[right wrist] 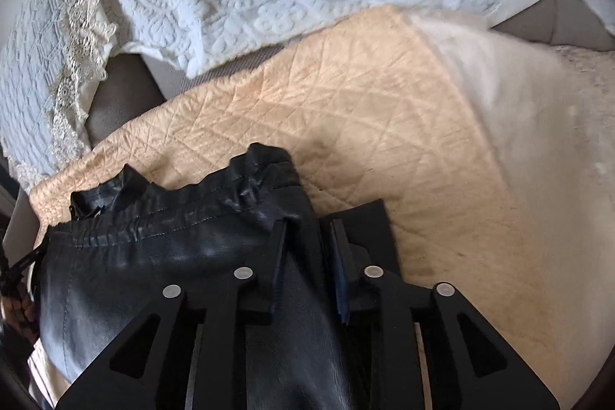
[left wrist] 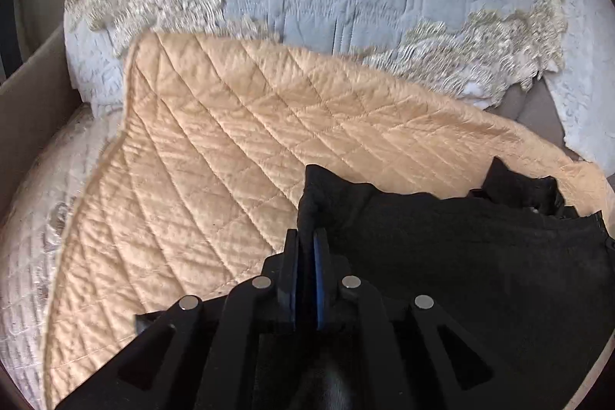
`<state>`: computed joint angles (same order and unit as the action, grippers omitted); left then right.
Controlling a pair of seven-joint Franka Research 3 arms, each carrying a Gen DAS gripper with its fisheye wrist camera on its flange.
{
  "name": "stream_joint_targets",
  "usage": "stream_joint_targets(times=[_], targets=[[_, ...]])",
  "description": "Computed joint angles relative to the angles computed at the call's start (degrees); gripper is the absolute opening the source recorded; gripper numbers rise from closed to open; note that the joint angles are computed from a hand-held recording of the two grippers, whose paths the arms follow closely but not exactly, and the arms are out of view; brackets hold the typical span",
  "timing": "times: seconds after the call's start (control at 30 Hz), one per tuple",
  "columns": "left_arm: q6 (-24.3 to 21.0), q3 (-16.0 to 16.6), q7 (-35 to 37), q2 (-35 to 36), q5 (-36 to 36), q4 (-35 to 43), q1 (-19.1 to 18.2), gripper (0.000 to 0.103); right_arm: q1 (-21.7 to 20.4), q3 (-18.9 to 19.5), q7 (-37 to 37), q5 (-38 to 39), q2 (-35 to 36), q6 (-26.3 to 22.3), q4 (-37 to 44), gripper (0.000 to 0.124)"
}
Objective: Fold large clothes
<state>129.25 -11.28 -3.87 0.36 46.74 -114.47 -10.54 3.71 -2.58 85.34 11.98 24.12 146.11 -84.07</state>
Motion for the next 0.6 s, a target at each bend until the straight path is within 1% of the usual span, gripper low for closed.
stream_joint_targets(times=[0.03,0.1,0.17,0.2,0.23,0.27,0.3,0.33,0.37,0.4,0.43,0.47,0.5,0.53,0.57,0.6], targets=[[-0.4,-0.4,-1.2,-1.6,1.6,-0.9,-0.4,0.007,-0.8,1.3,-2.3,2.1,-3.2,1.8,-3.7,0.024],[-3.0,-2.2,-3.6,-5.0,4.1,-2.6,-1.6,0.007,-1.7,2.8,-6.7,5.6,-9.1,3.9,-10.6,0.026],[-2.4,-3.9,-6.3,-8.9,5.4,-6.1,-2.7,0.007,-2.2,4.0,-13.1,10.2,-14.9,4.2,-17.6,0.026],[-2.0,-4.8,-7.5,-10.4,5.4,-7.6,-3.1,0.007,-2.0,3.8,-15.3,11.6,-17.3,3.6,-20.8,0.026],[-1.2,-5.5,-8.3,-11.6,4.8,-9.2,-3.6,0.007,-1.6,3.3,-15.7,11.7,-18.4,2.7,-22.6,0.026],[-0.5,-6.0,-8.2,-11.8,3.7,-10.1,-4.0,0.007,-1.2,2.5,-14.7,10.4,-18.8,1.5,-23.8,0.026],[-0.5,-6.3,-7.7,-11.2,2.4,-10.4,-4.3,0.007,-0.8,1.6,-12.0,7.3,-18.6,0.8,-24.5,0.023],[-1.3,-6.5,-7.1,-9.8,0.8,-9.9,-4.4,0.007,-0.9,0.9,-11.0,6.8,-17.7,0.5,-24.7,0.020],[-0.9,-6.3,-7.2,-9.2,-0.9,-10.4,-4.6,0.007,-1.2,0.5,-10.3,7.4,-16.9,1.0,-24.6,0.007],[1.4,-5.8,-8.2,-9.0,-1.2,-11.7,-4.4,0.007,-1.2,0.2,-8.5,7.7,-16.5,1.5,-24.5,0.000],[3.7,-5.3,-10.3,-9.5,-1.2,-13.3,-4.1,0.007,-1.4,0.2,-6.9,9.3,-16.4,1.5,-24.3,0.000],[5.4,-5.2,-12.7,-10.5,-0.6,-14.7,-3.7,0.007,-1.1,0.0,-4.6,8.6,-16.7,1.9,-24.5,0.000],[5.6,-5.4,-14.7,-11.1,-0.4,-15.0,-3.3,0.007,-0.5,0.0,-2.4,6.9,-17.5,2.8,-25.2,0.002],[4.6,-6.1,-16.5,-11.5,-0.4,-14.7,-3.3,0.007,-0.2,0.1,-1.5,5.8,-18.4,3.9,-26.3,0.005],[3.8,-6.7,-17.2,-11.8,-0.7,-14.5,-3.6,0.007,0.1,0.3,-0.9,5.5,-20.0,5.0,-28.1,0.014],[2.9,-7.3,-17.5,-12.1,-1.0,-14.3,-4.1,0.008,0.1,0.6,-1.8,7.6,-22.1,5.5,-30.3,0.029]])
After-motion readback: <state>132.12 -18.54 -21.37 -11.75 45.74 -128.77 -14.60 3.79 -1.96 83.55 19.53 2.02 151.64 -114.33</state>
